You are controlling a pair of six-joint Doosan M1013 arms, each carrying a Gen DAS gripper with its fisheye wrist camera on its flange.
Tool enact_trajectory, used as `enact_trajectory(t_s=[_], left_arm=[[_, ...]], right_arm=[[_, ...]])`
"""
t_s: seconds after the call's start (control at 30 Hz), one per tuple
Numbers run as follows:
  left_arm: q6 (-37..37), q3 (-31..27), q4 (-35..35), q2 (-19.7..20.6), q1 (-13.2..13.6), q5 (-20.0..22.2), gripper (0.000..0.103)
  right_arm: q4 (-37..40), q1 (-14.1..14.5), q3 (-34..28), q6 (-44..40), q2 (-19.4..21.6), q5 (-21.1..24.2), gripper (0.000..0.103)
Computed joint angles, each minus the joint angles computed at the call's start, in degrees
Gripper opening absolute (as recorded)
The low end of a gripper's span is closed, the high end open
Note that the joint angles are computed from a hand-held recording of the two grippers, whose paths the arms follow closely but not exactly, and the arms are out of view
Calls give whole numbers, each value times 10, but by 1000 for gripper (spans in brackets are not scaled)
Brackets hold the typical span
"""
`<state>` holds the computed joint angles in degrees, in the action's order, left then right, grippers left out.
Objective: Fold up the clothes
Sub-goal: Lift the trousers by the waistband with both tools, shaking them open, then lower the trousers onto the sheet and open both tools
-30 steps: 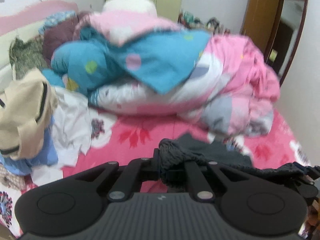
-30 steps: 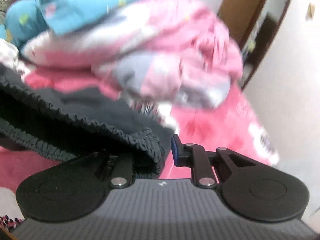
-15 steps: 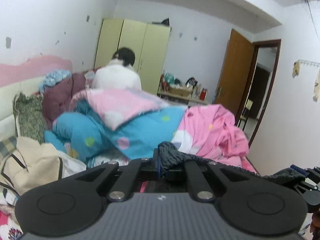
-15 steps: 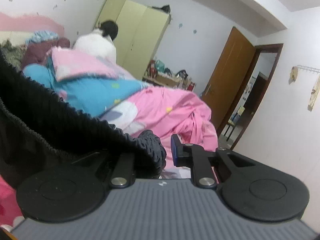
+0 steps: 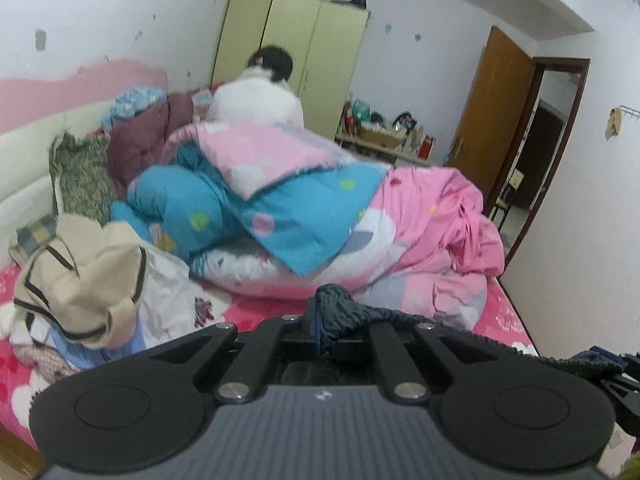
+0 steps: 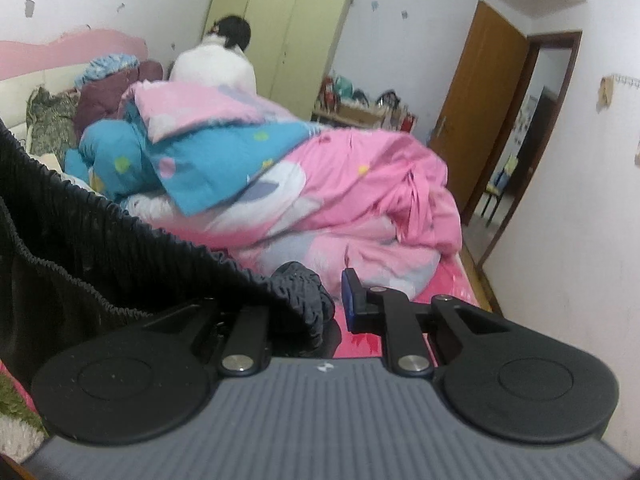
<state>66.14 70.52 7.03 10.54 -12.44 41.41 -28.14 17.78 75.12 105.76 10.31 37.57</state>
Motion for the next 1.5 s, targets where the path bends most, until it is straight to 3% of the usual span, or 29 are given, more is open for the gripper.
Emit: enact_trajectory(t_s=[0.13,0.3,0.5,0.6,0.7,0.87,0.93,1.0,1.07,1.1,1.17,1.27,1.5], left_arm=[[21,-25,-27,35,7,23,5],[52,-80,-28,117,14,29,5],[72,-179,4,257,21,9,5],[81,-238,23,331,25,17,5],[100,-310,38,406,27,51,6],[115,-389,26,487,28,93,9],[118,-444,-9,522,32,141,16],[105,-513,-31,562,37,209,36],[86,-509,-47,559,42,210,43],[77,-499,-55,552,44,204,52],[69,-466,-77,531,49,183,65],[92,-422,-112,497,55,166,68],[91,-303,-134,404,66,144,73]], right_arm=[[41,-8,-26,-27,27,36,14],[102,-32,-75,-64,92,54,14],[205,-65,-186,-108,232,43,15],[279,-78,-269,-151,321,77,15],[352,-91,-356,-181,406,125,16],[395,-103,-482,-164,515,182,17],[415,-107,-520,-161,545,200,19],[441,-110,-510,-184,546,182,20],[465,-114,-517,-204,548,198,28],[476,-117,-526,-209,550,216,34],[478,-118,-538,-210,547,255,67],[499,-123,-506,-231,522,266,82],[457,-119,-431,-189,470,236,88]])
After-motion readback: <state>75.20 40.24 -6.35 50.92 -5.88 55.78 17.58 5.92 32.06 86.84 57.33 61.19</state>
